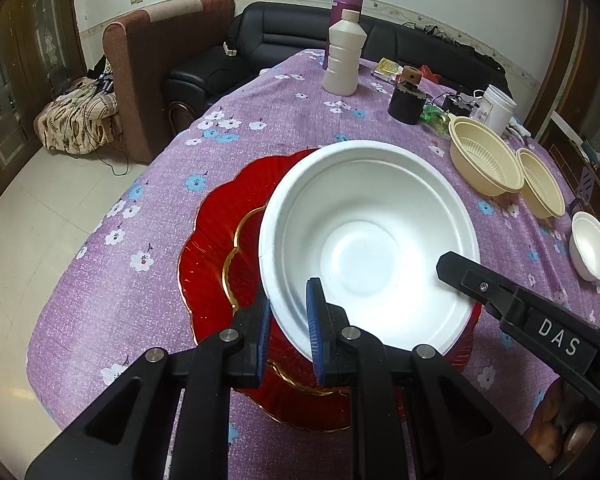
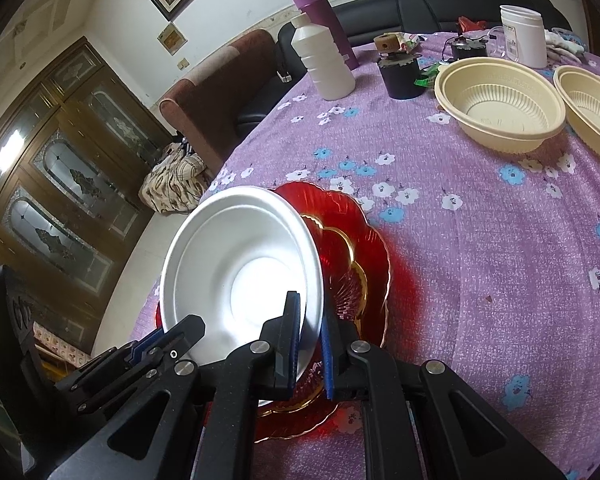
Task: Organize plates and bowls
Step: 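Lower the foam bowl into the labeled red plate and open both grippers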
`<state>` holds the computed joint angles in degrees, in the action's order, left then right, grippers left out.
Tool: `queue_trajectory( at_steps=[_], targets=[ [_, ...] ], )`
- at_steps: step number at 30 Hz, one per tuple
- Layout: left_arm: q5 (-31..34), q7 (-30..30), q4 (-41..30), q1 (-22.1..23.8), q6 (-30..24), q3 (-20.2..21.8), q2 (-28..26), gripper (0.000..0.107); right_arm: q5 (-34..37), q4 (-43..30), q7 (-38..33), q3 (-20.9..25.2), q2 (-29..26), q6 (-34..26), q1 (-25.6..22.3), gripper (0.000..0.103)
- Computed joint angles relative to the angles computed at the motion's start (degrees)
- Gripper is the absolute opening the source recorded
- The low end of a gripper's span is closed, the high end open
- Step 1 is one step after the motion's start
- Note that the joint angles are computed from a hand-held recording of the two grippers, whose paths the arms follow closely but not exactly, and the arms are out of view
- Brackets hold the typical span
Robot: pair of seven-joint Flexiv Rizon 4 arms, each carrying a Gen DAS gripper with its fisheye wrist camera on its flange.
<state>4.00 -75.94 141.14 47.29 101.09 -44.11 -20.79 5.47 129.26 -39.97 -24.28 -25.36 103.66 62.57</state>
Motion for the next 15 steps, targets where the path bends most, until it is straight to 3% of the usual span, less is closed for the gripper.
queue_trajectory(
  at_steps=[15],
  targets=[
    [-0.7, 0.5, -0.5, -2.5, -0.2, 2.4, -0.2, 0.015, -0.7, -0.3, 0.6, 1.2, -0.4, -0.3, -1.4, 0.008]
  ],
)
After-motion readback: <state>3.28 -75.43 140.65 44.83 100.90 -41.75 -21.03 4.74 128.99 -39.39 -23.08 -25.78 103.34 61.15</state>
